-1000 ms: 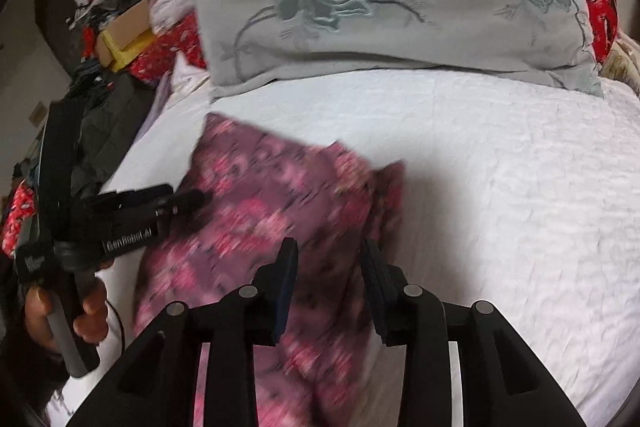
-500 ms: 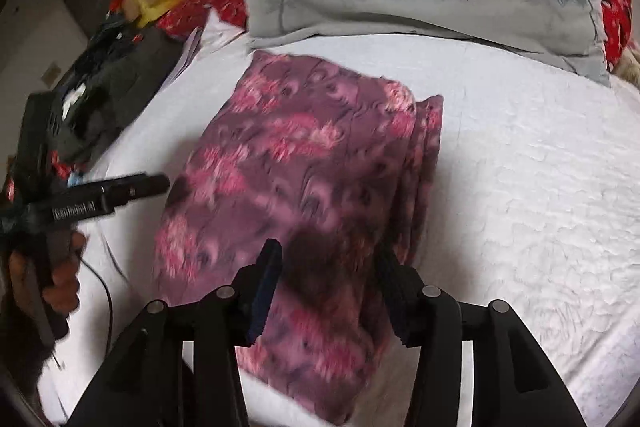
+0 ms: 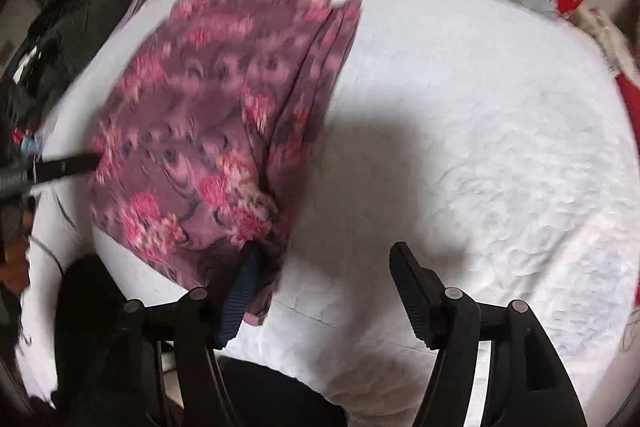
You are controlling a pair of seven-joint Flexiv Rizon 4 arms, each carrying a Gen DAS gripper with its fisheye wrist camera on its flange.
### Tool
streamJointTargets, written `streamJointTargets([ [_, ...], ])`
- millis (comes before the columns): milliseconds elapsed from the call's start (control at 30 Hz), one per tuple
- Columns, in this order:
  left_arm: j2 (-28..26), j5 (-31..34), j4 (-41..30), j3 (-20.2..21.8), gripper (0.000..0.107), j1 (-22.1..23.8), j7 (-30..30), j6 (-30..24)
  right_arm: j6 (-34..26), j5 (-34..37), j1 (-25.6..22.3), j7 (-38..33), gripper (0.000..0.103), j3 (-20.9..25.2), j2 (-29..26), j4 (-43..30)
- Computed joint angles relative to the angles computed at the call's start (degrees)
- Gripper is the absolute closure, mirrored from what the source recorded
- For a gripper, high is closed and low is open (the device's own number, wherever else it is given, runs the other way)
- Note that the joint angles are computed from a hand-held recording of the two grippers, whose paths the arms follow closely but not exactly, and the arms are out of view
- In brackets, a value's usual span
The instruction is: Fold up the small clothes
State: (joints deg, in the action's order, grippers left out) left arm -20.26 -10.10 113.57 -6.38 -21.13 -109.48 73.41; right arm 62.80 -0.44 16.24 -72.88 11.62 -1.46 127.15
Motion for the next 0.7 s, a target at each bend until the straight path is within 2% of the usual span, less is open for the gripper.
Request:
streamJointTargets([
  [100,-1.93,5.43,-3.90,3.13,0.035,-3.02,-3.20,-5.81,1.72,-5.53,0.50,2.23,0.034,0.04,0.07,0.94],
  [167,-3.44,5.71,-5.47,2.87,0.034,-2.76,-3.97,-9.20,-2.05,-15.28,1.54,6.01,0.034,-0.84,-2.31,1.26],
  [200,-3.43,5.93,-5.25,2.88,0.034,-2.77,-4.66,-8.65,-3.15,-17.28,1.55,5.78,0.032,-0.75,-3.21,1.38],
  [233,-3.01,6.44,-5.16,3.07,0.034,-2.99,-5.37,-8.63,-1.43,-19.06,1.37,7.00,0.029,-1.11,-3.09,2.41],
  [267,-2.54,6.50,-5.00,2.80,0.034,-2.81,-5.30,-8.94,-2.15,-19.06,1.24,7.96,0.024,-1.12,-2.47,2.41],
  [333,-1.88,7.16,-4.61,2.70,0.034,-2.65,-5.14,-9.10,-4.64,-15.62,0.85,5.96,0.023,-0.60,-1.16,1.12],
  [367,-1.78,8.22,-4.91,3.29,0.034,-3.07,-6.01,-9.63,-5.22,-16.75,0.73,5.68,0.023,-0.70,-0.63,1.14],
  [400,-1.84,8.92,-5.04,3.73,0.034,-3.30,-7.09,-10.01,-6.00,-19.29,0.56,5.93,0.022,-0.89,-0.01,1.66],
  [467,-2.27,6.66,-4.09,2.36,0.033,-1.91,-7.09,-9.61,-8.75,-28.62,0.13,8.41,0.009,-1.46,0.45,3.58],
  [500,-2.39,5.22,-3.10,1.71,0.031,-1.21,-7.09,-8.75,-10.04,-31.10,-0.07,9.00,0.007,-1.55,0.29,4.32],
  [567,-2.62,5.30,-3.19,2.20,0.026,-1.62,-8.63,-8.26,-10.78,-29.81,-0.56,7.58,0.006,-1.64,-0.47,5.01],
  [600,-2.86,6.05,-3.63,2.59,0.025,-2.08,-9.25,-8.41,-6.34,-29.10,-1.58,10.17,0.004,-2.17,0.01,6.72],
  [633,-3.03,6.80,-4.07,2.88,0.022,-2.43,-9.57,-8.86,-5.34,-25.73,-2.11,10.74,0.000,-2.30,0.23,6.84],
  [667,-3.18,7.80,-4.54,3.30,0.020,-2.93,-10.09,-9.46,-3.69,-18.64,-4.24,10.64,0.001,-0.91,-0.35,6.40],
  [700,-3.23,8.79,-4.87,3.76,0.019,-3.40,-10.76,-9.99,-1.15,-15.27,-4.77,10.59,0.000,-1.00,-0.14,6.96],
])
